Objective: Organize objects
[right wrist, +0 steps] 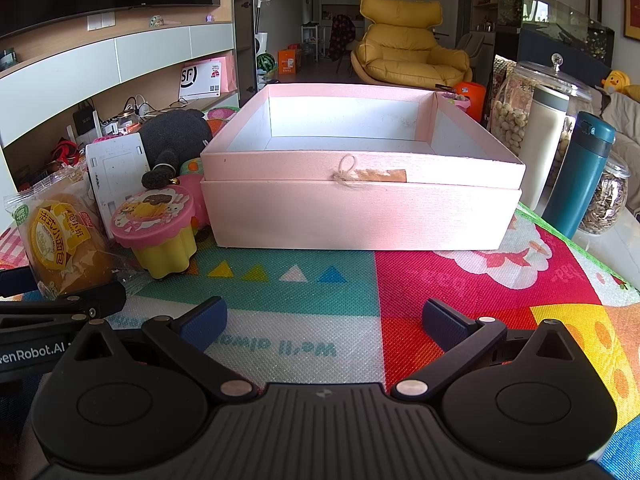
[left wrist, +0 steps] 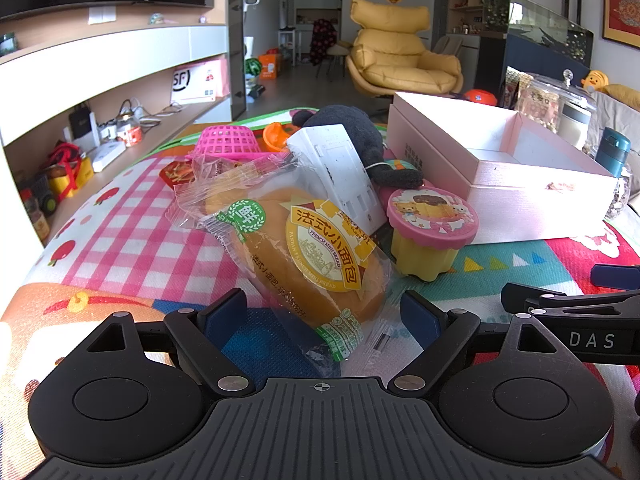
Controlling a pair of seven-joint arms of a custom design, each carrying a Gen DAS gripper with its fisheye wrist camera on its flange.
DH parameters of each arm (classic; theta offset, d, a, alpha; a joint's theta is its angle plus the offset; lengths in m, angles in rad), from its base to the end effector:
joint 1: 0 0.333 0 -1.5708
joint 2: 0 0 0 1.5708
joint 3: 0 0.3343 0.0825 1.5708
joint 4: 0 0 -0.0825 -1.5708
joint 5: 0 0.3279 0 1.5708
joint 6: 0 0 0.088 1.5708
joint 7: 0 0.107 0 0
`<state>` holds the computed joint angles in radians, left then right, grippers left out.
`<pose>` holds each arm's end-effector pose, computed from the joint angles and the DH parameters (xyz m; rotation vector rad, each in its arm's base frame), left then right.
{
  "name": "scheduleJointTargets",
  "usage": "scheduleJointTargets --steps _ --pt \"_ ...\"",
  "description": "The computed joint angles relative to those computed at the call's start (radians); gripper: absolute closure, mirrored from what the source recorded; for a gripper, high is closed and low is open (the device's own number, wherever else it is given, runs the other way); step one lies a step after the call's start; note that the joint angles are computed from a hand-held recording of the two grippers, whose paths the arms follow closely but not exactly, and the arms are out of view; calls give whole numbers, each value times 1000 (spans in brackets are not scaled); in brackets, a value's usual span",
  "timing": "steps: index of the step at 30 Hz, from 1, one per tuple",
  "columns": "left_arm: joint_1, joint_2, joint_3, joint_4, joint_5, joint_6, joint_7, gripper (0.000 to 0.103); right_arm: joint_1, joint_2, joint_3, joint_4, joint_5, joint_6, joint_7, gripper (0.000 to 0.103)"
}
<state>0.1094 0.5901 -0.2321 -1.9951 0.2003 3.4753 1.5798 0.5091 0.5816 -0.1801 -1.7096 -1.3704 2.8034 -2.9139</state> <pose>0.6301 -0.0762 0.3407 -1.4842 1.9159 -0.9544 0.5993 0.2744 0.3343 -1.5522 1.8607 -0.8747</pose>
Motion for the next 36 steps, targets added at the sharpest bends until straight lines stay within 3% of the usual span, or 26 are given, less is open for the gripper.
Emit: scheduleJointTargets --steps 36 --pt "10 -4 -10 -11 10 7 -11 13 3 5 -6 5 9 5 -6 0"
